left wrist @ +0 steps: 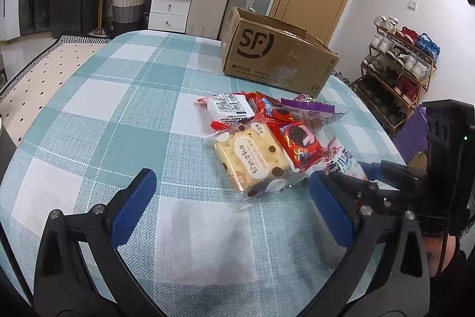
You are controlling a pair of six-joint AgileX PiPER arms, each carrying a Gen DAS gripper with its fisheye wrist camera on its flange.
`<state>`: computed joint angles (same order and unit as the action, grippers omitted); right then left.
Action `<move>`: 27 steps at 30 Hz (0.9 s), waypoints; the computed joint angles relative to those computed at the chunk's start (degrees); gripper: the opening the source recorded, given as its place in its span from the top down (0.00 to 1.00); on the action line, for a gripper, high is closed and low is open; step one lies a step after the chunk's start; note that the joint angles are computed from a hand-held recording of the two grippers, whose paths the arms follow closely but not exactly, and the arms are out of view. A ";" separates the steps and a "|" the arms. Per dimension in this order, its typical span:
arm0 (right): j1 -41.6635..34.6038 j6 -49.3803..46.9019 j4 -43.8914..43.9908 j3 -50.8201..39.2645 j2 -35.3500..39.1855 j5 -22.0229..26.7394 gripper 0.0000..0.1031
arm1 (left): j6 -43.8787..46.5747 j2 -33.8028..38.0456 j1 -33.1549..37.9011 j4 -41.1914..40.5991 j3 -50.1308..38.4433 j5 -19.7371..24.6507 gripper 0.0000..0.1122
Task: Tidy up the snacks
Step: 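Grasp the second white noodle-snack bag with the right gripper, then grasp the cream cake pack with the left gripper while the right gripper holds the noodle bag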
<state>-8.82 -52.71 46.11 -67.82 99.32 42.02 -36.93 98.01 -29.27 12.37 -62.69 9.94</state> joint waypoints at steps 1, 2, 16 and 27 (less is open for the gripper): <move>-0.01 -0.36 0.42 0.39 -0.36 -0.60 0.56 | -0.43 0.06 -0.02 0.30 -0.04 0.21 0.09; -0.17 -0.80 0.89 0.90 -0.83 -0.86 0.57 | -0.64 -0.06 -0.03 0.39 0.13 0.29 0.09; -6.06 -11.53 15.92 7.12 -5.84 -2.33 0.58 | 3.06 2.05 0.93 -5.42 -1.78 2.79 0.09; -9.11 -17.40 22.42 9.28 -7.24 0.68 0.58 | 3.12 8.37 -1.82 -2.89 -13.34 13.83 0.09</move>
